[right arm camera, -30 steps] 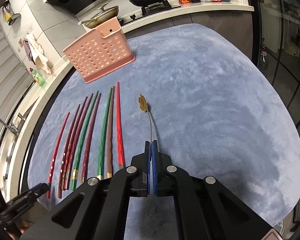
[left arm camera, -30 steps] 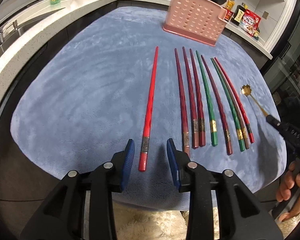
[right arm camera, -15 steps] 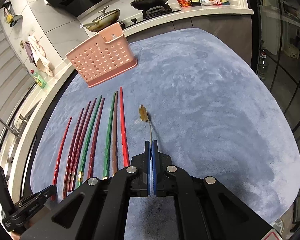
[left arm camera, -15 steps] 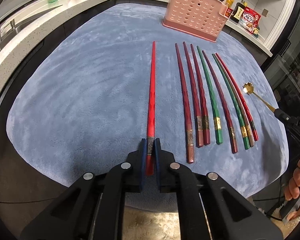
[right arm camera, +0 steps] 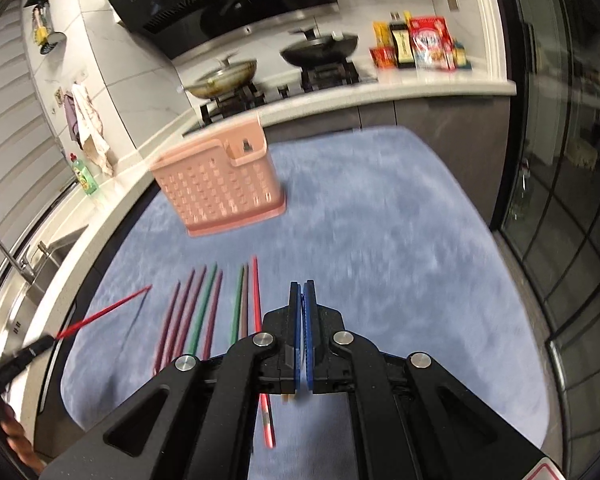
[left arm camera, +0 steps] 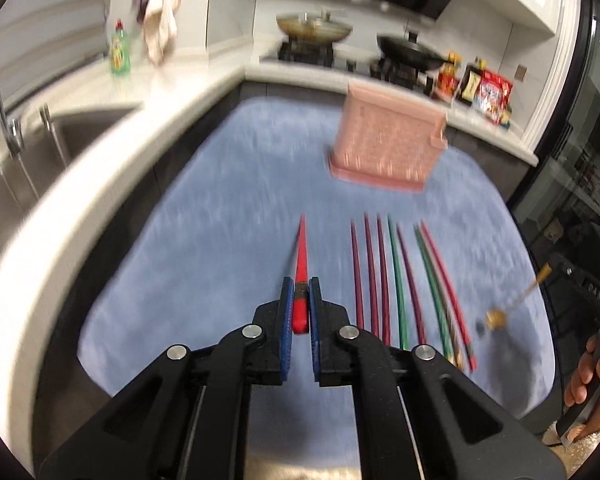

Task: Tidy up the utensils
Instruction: 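Lift the red chopstick with the left tool and lower it into the pink holder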

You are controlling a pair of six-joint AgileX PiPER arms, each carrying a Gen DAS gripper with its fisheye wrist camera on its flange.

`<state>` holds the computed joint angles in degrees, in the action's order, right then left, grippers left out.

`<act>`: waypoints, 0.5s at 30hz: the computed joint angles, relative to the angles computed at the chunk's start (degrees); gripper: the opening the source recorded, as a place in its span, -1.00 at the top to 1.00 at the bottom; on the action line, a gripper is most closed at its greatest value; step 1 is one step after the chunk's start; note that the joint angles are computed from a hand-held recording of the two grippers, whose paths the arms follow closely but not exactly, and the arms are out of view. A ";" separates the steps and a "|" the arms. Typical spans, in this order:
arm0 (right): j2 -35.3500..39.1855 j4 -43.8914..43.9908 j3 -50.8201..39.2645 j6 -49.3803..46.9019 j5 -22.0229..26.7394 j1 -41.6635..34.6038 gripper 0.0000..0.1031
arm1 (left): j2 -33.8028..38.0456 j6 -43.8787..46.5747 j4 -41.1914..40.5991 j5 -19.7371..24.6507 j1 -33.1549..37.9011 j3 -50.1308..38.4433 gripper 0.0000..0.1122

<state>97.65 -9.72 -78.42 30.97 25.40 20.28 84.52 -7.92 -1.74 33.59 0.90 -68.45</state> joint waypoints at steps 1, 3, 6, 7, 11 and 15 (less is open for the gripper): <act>0.36 -0.43 -1.33 -0.03 0.40 -0.10 0.95 | 0.36 -0.47 0.66 0.17 0.08 -1.55 0.88; 0.78 -0.16 -3.36 -0.69 0.57 -0.45 0.95 | 1.69 0.14 0.34 1.00 0.74 -5.70 0.88; 2.52 4.40 -7.93 -5.08 1.55 -1.55 0.95 | 4.43 0.90 0.29 2.76 1.09 -12.62 0.88; 3.43 6.96 -9.90 -7.45 2.02 -2.16 0.95 | 5.30 1.54 -0.20 3.53 1.34 -15.00 0.88; 7.92 9.96 -18.90 -10.90 5.13 -3.17 0.95 | 10.49 1.31 0.96 5.89 1.26 -26.36 0.88; 13.35 10.78 -29.52 -12.70 8.72 -3.64 0.95 | 16.59 0.85 1.85 9.57 0.69 -38.68 0.88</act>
